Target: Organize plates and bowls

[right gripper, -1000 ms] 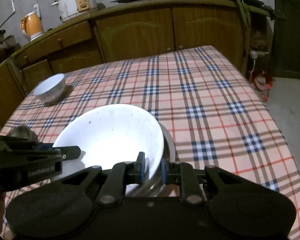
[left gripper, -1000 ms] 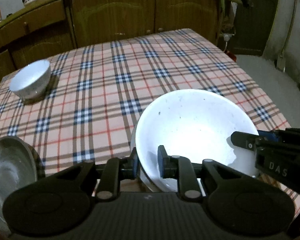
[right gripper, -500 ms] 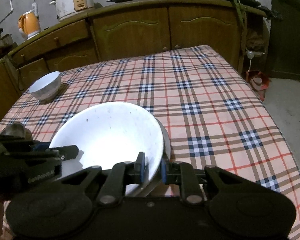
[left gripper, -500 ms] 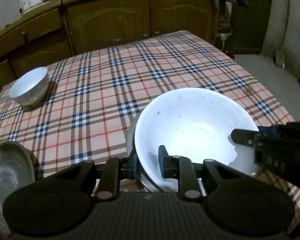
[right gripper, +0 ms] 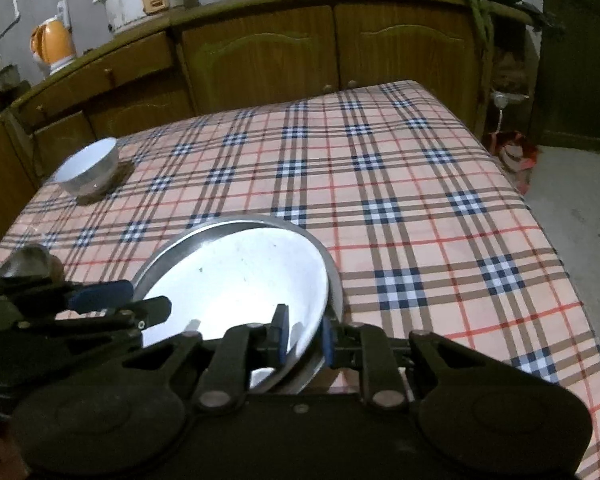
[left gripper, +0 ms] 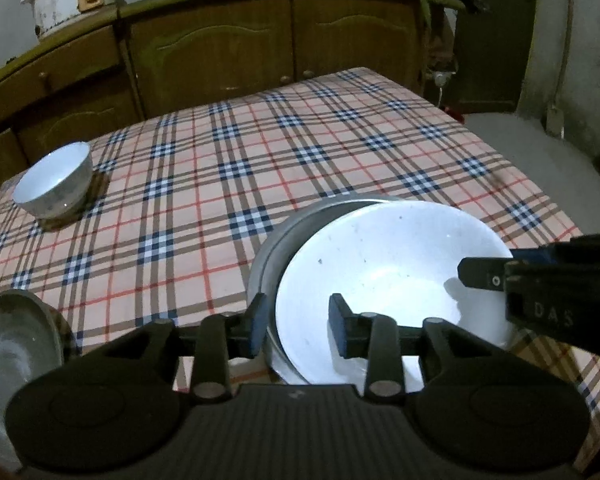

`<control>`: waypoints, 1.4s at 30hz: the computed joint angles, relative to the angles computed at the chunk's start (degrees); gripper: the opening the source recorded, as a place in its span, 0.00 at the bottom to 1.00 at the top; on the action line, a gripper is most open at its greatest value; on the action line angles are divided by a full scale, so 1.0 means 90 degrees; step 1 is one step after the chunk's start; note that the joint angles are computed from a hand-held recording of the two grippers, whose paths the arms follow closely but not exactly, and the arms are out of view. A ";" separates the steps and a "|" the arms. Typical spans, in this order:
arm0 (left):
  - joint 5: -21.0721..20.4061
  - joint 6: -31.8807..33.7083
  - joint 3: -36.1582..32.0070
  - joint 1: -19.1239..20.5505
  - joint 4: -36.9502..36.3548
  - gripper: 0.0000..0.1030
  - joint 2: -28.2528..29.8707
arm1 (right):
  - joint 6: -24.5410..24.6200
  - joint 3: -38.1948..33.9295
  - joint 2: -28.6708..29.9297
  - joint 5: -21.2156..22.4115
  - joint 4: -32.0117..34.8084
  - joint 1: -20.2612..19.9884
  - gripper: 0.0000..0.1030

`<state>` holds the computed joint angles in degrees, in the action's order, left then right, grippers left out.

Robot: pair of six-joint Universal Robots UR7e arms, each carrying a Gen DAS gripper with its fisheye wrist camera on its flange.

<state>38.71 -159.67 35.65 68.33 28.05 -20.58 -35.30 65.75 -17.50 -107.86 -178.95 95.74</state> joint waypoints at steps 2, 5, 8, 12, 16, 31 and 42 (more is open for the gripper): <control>0.0023 -0.0037 0.0078 0.0011 -0.0078 0.34 -0.0049 | -0.0061 -0.0028 0.0018 -0.0028 0.0009 0.0004 0.21; 0.0043 -0.0246 0.0101 0.0033 -0.0070 0.34 -0.0109 | -0.0192 -0.0145 0.0096 -0.0183 0.0022 0.0045 0.21; 0.0039 -0.0309 0.0177 0.0029 -0.0162 0.34 -0.0194 | -0.0523 -0.0377 0.0239 -0.0514 0.0142 0.0150 0.31; 0.0131 -0.0307 0.0351 0.0022 -0.0295 0.35 -0.0355 | -0.0980 -0.0481 0.0335 -0.0681 -0.0244 0.0220 0.44; 0.0186 -0.0283 0.0596 0.0018 -0.0506 0.35 -0.0522 | -0.0693 -0.0099 -0.0025 -0.0314 -0.0267 0.0106 0.46; 0.0173 -0.0456 0.0776 0.0095 -0.0534 0.37 -0.0736 | -0.0754 0.0534 -0.0318 -0.0197 -0.0315 0.0049 0.46; -0.0484 -0.0241 0.0759 0.0124 -0.0666 0.45 -0.1107 | -0.0148 -0.0928 0.0302 0.0605 0.0863 0.0445 0.51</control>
